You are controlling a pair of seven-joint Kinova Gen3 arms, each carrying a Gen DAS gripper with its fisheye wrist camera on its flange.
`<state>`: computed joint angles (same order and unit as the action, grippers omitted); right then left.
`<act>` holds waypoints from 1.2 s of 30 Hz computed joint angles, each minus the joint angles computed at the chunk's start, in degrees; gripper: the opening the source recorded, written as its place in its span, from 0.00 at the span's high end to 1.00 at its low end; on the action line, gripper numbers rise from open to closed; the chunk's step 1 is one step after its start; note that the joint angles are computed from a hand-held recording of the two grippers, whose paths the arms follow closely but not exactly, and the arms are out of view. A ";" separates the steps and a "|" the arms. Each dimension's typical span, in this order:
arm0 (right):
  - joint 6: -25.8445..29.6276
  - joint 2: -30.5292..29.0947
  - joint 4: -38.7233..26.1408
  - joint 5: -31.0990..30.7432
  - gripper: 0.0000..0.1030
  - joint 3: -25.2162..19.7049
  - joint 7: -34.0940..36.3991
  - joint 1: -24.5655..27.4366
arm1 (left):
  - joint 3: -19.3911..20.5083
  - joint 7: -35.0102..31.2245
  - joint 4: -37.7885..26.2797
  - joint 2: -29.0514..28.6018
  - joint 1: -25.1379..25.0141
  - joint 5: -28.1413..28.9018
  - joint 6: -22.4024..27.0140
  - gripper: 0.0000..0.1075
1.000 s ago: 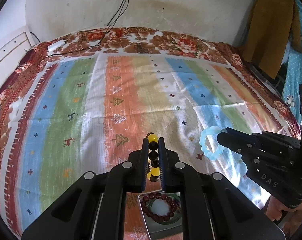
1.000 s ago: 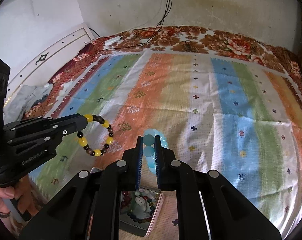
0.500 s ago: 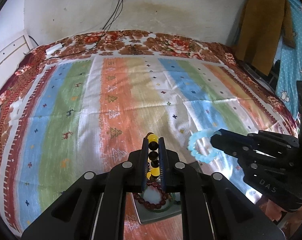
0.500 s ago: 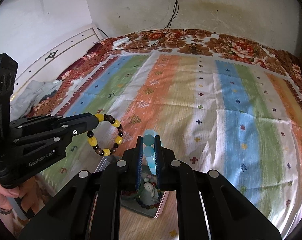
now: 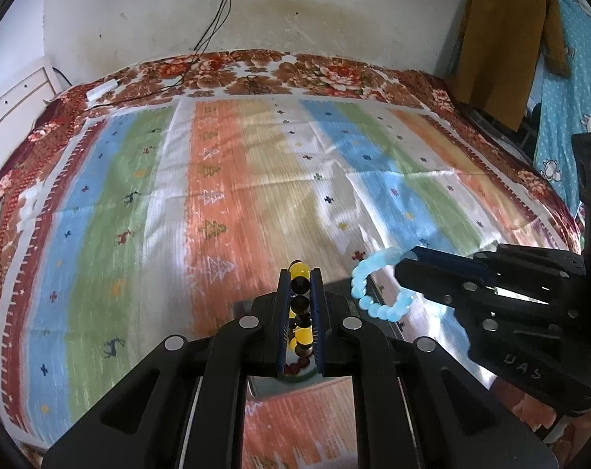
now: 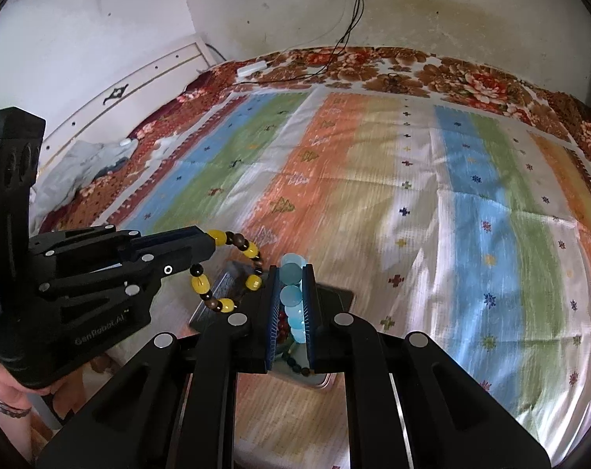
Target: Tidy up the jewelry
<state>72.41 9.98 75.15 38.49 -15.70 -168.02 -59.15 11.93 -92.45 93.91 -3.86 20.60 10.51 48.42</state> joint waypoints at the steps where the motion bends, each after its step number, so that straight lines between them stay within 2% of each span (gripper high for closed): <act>1: 0.04 0.06 0.00 -0.03 0.88 -0.04 -0.03 -0.07 | 0.07 0.16 0.30 -0.20 0.06 -0.02 -0.06 0.91; 5: -0.20 0.13 0.37 0.17 0.88 -0.07 -1.07 -0.46 | 0.19 0.93 1.17 -0.71 0.21 -0.03 -0.48 0.91; 8: -0.06 0.22 0.55 0.27 0.87 -0.11 -1.37 -0.68 | 0.39 1.73 1.89 -1.28 0.28 -0.57 -1.17 0.79; 9: -0.06 0.09 0.64 0.51 0.86 -0.14 -1.59 -0.84 | 0.68 2.44 2.01 -1.39 0.30 -1.39 -1.30 0.79; 10: 0.05 -0.19 1.02 1.05 0.82 -0.16 -2.38 -1.13 | 0.94 3.03 2.17 -1.54 0.35 -2.22 -1.42 0.79; 11: 0.25 -0.57 1.46 1.72 0.70 -0.23 -3.52 -1.44 | 1.13 3.47 2.37 -1.74 0.40 -2.92 -1.55 0.78; 12: 0.55 -0.90 1.89 2.46 0.63 -0.39 -4.58 -1.72 | 1.25 3.90 2.54 -1.95 0.44 -3.50 -1.57 0.76; 17: 1.78 -2.26 3.88 4.16 0.62 -1.55 -8.43 -1.80 | 0.53 3.78 3.50 -3.07 0.14 -2.99 -1.73 0.66; 19: 1.92 -2.67 4.56 4.33 0.57 -2.14 -9.23 -1.58 | 0.28 3.64 3.66 -3.30 -0.02 -2.60 -1.68 0.57; 20: 2.11 -2.70 4.70 4.49 0.56 -2.41 -9.38 -1.51 | 0.13 3.39 3.80 -3.49 -0.08 -2.31 -1.69 0.56; 23: 3.22 -2.52 4.70 5.37 0.55 -3.04 -9.64 -1.86 | -0.14 2.74 4.24 -4.07 -0.22 -1.61 -1.66 0.47; 31: 5.11 -1.99 4.82 7.72 0.36 -3.91 -9.25 -3.67 | -1.92 -1.11 6.47 -6.21 -0.61 2.68 -2.43 0.24; 36: 5.27 -2.74 6.19 8.95 0.26 -4.23 -11.00 -4.78 | -2.44 -3.30 8.27 -7.87 -0.98 4.04 -2.89 0.17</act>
<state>77.68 7.24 81.34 47.45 -19.94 -179.02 -63.94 9.48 -95.75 102.18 -11.74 19.62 14.55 45.53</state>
